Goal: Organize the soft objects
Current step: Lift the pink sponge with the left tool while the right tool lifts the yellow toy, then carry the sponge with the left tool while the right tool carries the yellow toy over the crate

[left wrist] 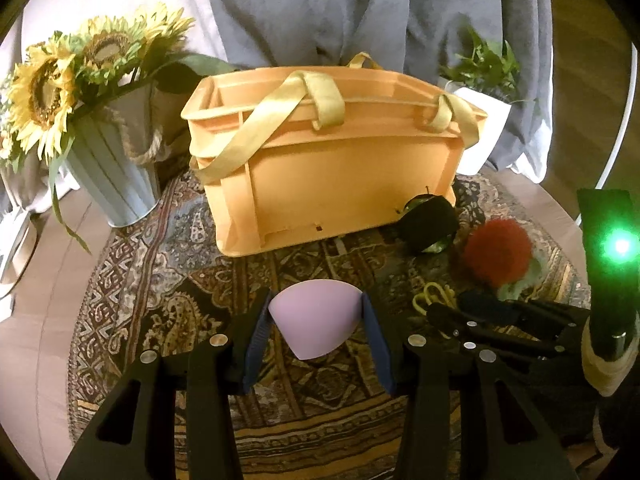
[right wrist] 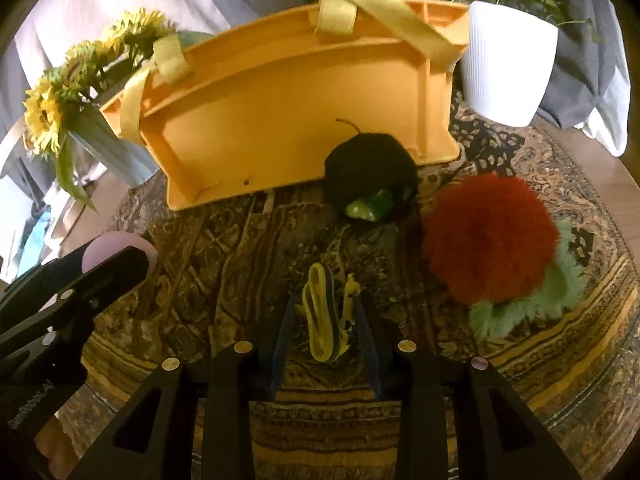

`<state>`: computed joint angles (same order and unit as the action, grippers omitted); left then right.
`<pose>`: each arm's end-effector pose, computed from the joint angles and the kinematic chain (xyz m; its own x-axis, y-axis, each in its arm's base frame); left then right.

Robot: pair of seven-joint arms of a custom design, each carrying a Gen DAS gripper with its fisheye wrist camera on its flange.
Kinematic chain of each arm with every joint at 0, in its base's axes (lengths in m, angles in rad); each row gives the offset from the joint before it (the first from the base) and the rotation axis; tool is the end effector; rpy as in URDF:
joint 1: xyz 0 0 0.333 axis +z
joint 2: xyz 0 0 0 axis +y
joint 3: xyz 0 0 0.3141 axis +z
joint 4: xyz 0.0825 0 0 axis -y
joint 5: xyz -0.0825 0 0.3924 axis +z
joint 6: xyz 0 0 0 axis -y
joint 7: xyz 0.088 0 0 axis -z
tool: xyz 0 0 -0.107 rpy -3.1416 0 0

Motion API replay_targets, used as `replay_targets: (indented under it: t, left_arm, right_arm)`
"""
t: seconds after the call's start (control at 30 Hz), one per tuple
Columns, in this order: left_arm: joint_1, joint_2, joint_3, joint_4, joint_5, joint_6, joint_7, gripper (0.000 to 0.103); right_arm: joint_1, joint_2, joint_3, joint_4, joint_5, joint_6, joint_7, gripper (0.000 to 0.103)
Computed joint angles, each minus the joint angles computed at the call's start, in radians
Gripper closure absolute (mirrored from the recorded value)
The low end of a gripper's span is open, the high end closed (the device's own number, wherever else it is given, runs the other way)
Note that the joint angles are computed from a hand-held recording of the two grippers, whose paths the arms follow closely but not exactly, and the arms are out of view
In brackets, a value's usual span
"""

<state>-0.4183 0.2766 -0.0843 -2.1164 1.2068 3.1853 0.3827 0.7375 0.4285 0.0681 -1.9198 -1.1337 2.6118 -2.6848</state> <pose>0.4738 -0.3571 0.3308 -0.5146 -0.8565 0.0397 -0.6315 0.3473 -0.6933 0.4358 0.4788 0.2797 -0.2160 -0.9523 -0.2155 -0.7397 0.3036 -0.6005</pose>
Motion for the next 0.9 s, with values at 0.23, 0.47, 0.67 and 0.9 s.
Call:
replay_targets:
  t: [0.23,0.47,0.67,0.9]
  left_arm:
    - [0.016,0.017,-0.024,0.0,-0.069,-0.019,0.063,0.058]
    - [0.006,0.022,-0.025,0.001,-0.118,-0.024,0.103,0.058]
    - [-0.024,0.016,0.004,0.006,-0.086,-0.022,0.064,0.058]
    - [-0.05,-0.012,0.036,0.012,0.025,-0.009,-0.059,0.058]
  right_arm:
    - [-0.008,0.025,0.001,0.02,0.037,-0.006,-0.065,0.07]
    - [0.0,0.038,-0.011,0.029,0.042,0.003,-0.087,0.07]
    - [0.01,0.02,-0.014,0.017,0.028,-0.011,-0.078,0.073]
    - [0.014,-0.051,-0.002,-0.03,-0.031,-0.051,-0.019,0.073]
